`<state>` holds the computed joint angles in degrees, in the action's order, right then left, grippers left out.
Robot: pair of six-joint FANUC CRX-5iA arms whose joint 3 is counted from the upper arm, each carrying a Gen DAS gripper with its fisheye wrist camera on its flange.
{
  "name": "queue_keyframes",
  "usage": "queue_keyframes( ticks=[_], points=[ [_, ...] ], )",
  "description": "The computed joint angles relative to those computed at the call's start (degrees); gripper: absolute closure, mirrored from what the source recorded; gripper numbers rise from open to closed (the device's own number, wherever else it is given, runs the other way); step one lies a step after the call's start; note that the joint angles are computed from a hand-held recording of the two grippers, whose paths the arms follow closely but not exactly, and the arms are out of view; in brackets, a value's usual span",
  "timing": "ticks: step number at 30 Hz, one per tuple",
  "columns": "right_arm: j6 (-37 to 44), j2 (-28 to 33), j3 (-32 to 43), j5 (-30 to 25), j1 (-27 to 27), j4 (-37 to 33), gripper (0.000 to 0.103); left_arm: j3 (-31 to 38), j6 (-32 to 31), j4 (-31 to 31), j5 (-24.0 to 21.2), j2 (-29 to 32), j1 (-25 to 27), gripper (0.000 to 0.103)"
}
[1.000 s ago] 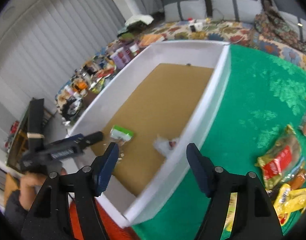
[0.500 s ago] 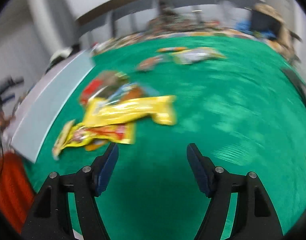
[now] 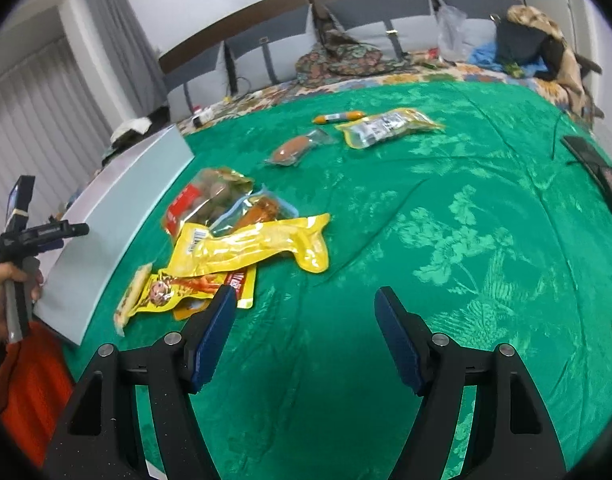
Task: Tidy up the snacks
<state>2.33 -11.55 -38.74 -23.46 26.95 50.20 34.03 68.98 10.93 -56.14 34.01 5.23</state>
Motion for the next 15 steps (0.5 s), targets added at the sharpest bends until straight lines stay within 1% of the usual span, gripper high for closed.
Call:
queue_keyframes(
  ticks=[1, 7, 11, 15],
  points=[
    [-0.18, 0.1, -0.04, -0.1, 0.04, 0.63, 0.028, -0.58, -0.81, 1.16, -0.03, -0.11, 0.27, 0.004],
    [-0.49, 0.04, 0.04, -1.42, 0.19, 0.43, 0.028, -1.44, -2.33, 1.12, 0.18, -0.62, 0.27, 0.004],
    [-1.71, -0.37, -0.27, -2.35, 0.12, 1.27, 0.028, -1.48, -4.54, 2.84, -1.0, -0.43, 0.77, 0.004],
    [-0.87, 0.15, 0.41, -4.13, 0.32, -0.4, 0.028, -1.49, -4.93, 3.14, -1.31, -0.37, 0.88, 0.004]
  ],
)
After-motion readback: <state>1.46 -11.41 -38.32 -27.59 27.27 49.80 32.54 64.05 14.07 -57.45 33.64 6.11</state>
